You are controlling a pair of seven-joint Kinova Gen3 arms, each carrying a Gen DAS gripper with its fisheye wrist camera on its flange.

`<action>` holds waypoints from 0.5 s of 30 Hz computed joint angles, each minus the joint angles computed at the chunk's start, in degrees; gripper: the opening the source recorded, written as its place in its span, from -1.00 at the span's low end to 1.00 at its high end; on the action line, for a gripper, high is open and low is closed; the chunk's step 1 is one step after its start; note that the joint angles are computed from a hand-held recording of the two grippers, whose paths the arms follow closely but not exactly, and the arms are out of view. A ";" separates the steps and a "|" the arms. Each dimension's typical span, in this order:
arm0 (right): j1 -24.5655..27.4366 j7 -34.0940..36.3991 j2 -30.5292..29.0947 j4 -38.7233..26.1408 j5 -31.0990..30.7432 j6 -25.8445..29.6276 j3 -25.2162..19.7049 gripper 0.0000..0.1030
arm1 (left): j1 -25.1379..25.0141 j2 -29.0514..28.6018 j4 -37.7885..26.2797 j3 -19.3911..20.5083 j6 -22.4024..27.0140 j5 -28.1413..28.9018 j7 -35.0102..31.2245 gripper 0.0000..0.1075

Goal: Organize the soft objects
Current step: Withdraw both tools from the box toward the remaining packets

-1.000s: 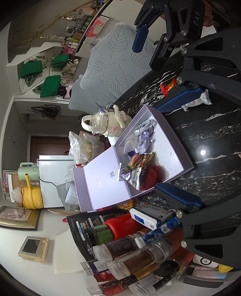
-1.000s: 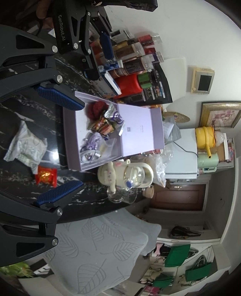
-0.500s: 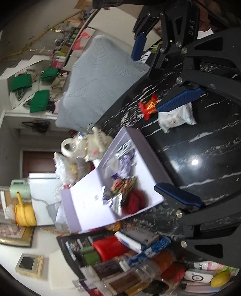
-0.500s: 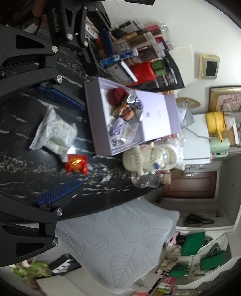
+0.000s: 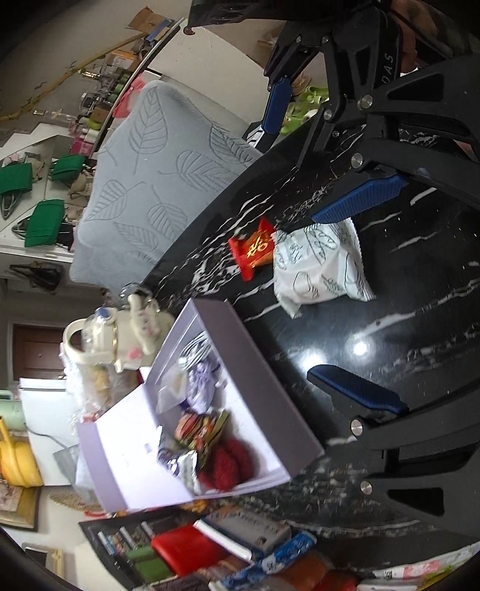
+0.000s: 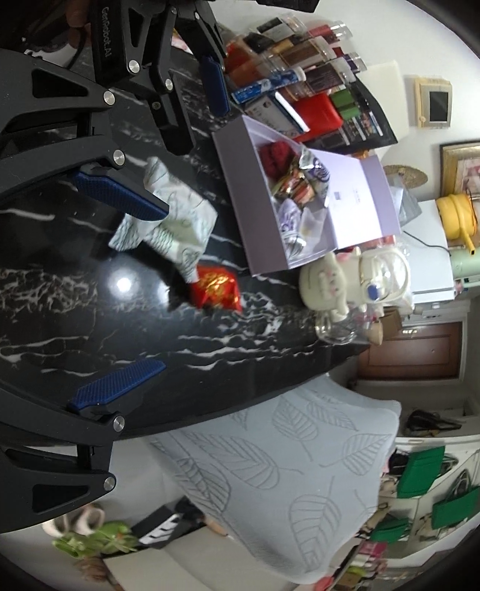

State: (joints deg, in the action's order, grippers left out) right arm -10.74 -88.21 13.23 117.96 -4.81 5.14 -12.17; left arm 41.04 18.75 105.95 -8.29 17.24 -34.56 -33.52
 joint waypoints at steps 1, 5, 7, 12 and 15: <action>1.16 0.02 0.35 -0.06 0.19 0.00 -1.10 0.53 | -1.08 0.42 -0.38 1.09 -0.10 0.88 -0.88 0.47; 5.52 2.47 1.83 -0.48 -1.28 0.34 -4.53 0.53 | -4.18 2.46 -2.50 4.28 0.23 5.18 -5.47 0.47; 6.86 3.33 2.48 -0.72 -1.72 0.55 -5.31 0.53 | -5.59 3.58 -3.70 5.70 0.45 7.54 -8.30 0.47; 8.64 4.73 4.05 -1.74 -2.72 1.51 -5.50 0.53 | -8.29 6.37 -6.94 8.61 1.81 13.42 -15.57 0.47; 8.96 5.28 4.74 -2.27 -3.19 2.03 -4.99 0.53 | -11.20 8.40 -9.08 11.60 3.04 17.91 -20.70 0.47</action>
State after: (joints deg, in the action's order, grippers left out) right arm -1.78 -82.93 17.98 115.68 -8.01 7.18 -17.16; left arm 29.84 27.15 96.87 3.31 20.28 -16.65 -54.22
